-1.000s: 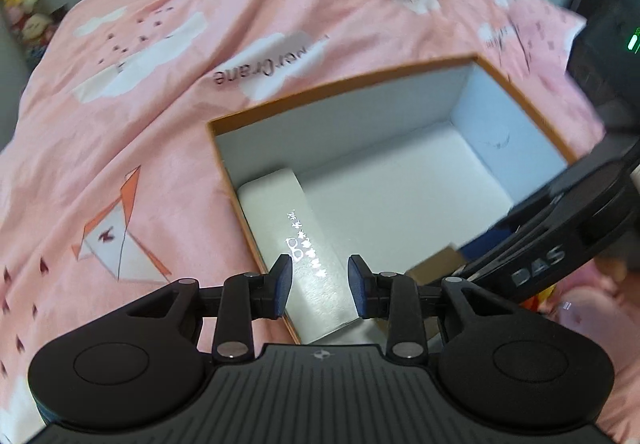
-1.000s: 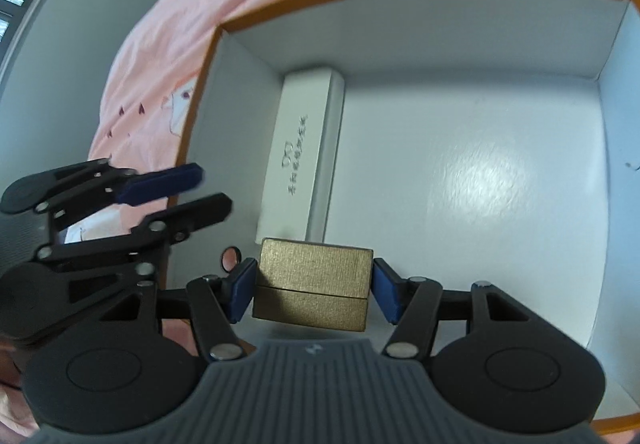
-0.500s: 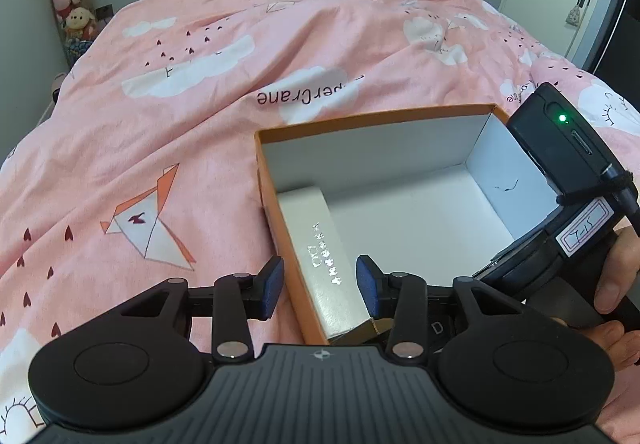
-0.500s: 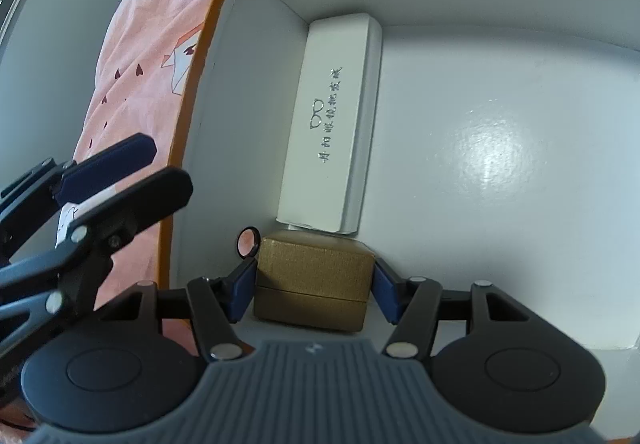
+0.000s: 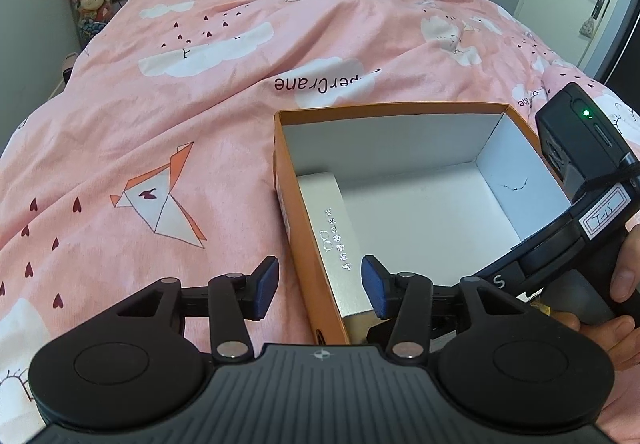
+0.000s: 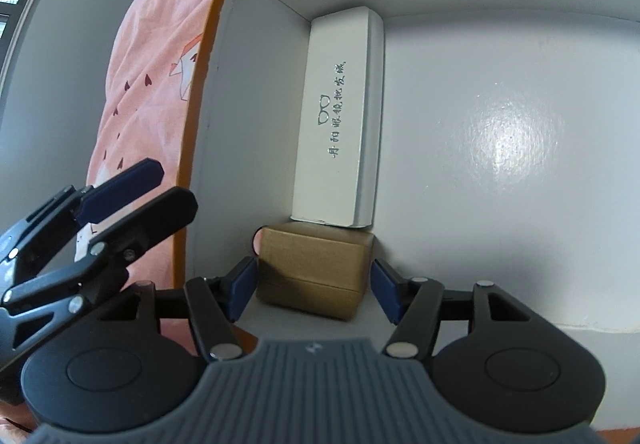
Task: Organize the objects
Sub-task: 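Lower the gold box beside the white box and open the right tool, then withdraw both tools from the orange box back toward the pile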
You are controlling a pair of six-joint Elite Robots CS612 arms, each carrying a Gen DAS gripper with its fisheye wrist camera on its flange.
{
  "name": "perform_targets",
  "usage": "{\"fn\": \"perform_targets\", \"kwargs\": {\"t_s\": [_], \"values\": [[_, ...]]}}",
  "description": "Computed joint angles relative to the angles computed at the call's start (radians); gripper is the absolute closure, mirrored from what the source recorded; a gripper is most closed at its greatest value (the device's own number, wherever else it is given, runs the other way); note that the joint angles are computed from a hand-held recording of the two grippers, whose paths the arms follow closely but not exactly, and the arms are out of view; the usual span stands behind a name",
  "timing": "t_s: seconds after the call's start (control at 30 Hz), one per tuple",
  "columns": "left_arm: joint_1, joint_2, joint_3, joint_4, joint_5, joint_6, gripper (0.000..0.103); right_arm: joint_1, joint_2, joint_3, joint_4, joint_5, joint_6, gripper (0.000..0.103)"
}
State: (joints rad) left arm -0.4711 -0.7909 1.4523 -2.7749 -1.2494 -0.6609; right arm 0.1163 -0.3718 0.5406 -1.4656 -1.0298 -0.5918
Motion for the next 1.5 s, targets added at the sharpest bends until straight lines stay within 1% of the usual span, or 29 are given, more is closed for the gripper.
{"fn": "perform_targets", "kwargs": {"t_s": [0.1, 0.17, 0.2, 0.23, 0.3, 0.33, 0.4, 0.57, 0.6, 0.7, 0.73, 0.8, 0.87, 0.93, 0.97, 1.03, 1.1, 1.13, 1.17, 1.23, 1.3, 1.33, 1.4, 1.5], "values": [[-0.002, -0.002, 0.003, 0.002, 0.000, -0.005, 0.047, -0.002, -0.007, 0.014, -0.013, 0.000, 0.003, 0.039], [-0.002, -0.003, 0.004, 0.003, 0.000, -0.007, 0.047, -0.002, -0.009, 0.018, -0.012, 0.002, -0.002, 0.044], [-0.003, -0.004, 0.005, 0.006, 0.001, -0.009, 0.047, -0.002, -0.010, 0.020, -0.011, 0.001, -0.007, 0.052], [-0.004, -0.005, 0.007, 0.009, 0.002, -0.011, 0.047, 0.000, -0.009, 0.019, -0.007, -0.001, -0.008, 0.059], [-0.006, -0.007, 0.009, 0.015, 0.004, -0.013, 0.047, 0.002, -0.006, 0.014, 0.009, -0.005, -0.021, 0.069], [-0.006, -0.008, 0.010, 0.017, 0.004, -0.014, 0.047, 0.004, -0.013, 0.029, -0.009, -0.015, -0.022, 0.071], [-0.008, -0.011, 0.014, 0.018, 0.006, -0.018, 0.047, 0.007, -0.027, 0.061, -0.052, -0.019, -0.027, 0.073], [-0.013, -0.018, 0.021, 0.017, 0.014, -0.024, 0.047, 0.008, -0.042, 0.091, -0.088, -0.025, -0.041, 0.073], [-0.015, -0.020, 0.024, 0.014, 0.018, -0.025, 0.047, 0.008, -0.053, 0.112, -0.115, -0.030, -0.048, 0.073], [-0.023, -0.031, 0.039, -0.004, 0.038, -0.030, 0.046, 0.006, -0.109, 0.214, -0.243, -0.041, -0.081, 0.072], [-0.028, -0.035, 0.045, -0.013, 0.047, -0.033, 0.044, 0.004, -0.127, 0.247, -0.284, -0.040, -0.095, 0.072], [-0.036, -0.044, 0.061, -0.050, 0.062, -0.032, 0.037, -0.002, -0.170, 0.323, -0.384, -0.034, -0.125, 0.071], [-0.047, -0.053, 0.077, -0.088, 0.080, -0.023, 0.035, -0.010, -0.216, 0.415, -0.522, -0.014, -0.149, 0.065], [-0.060, -0.063, 0.091, -0.110, 0.107, -0.016, 0.033, -0.024, -0.263, 0.516, -0.696, 0.029, -0.154, 0.055], [-0.067, -0.069, 0.099, -0.121, 0.122, -0.012, 0.033, -0.031, -0.279, 0.554, -0.771, 0.051, -0.150, 0.053], [-0.082, -0.078, 0.115, -0.144, 0.143, -0.016, 0.032, -0.051, -0.310, 0.633, -0.923, 0.107, -0.130, 0.040], [-0.091, -0.085, 0.130, -0.167, 0.139, -0.032, 0.031, -0.068, -0.329, 0.694, -1.056, 0.155, -0.093, 0.033], [-0.096, -0.088, 0.139, -0.181, 0.134, -0.044, 0.031, -0.077, -0.335, 0.715, -1.103, 0.169, -0.076, 0.033], [-0.099, -0.090, 0.147, -0.192, 0.123, -0.055, 0.030, -0.085, -0.341, 0.732, -1.130, 0.183, -0.070, 0.033], [-0.103, -0.093, 0.162, -0.208, 0.083, -0.079, 0.029, -0.100, -0.352, 0.762, -1.161, 0.189, -0.048, 0.033], [-0.107, -0.093, 0.169, -0.194, 0.032, -0.106, 0.029, -0.113, -0.360, 0.791, -1.165, 0.205, -0.032, 0.033], [-0.109, -0.090, 0.169, -0.181, 0.008, -0.117, 0.029, -0.119, -0.364, 0.801, -1.155, 0.201, -0.033, 0.033], [-0.114, -0.081, 0.162, -0.150, -0.027, -0.131, 0.029, -0.123, -0.371, 0.832, -1.179, 0.169, -0.020, 0.035], [-0.117, -0.065, 0.146, -0.107, -0.053, -0.174, 0.029, -0.132, -0.380, 0.872, -1.214, 0.119, -0.007, 0.044]]}}
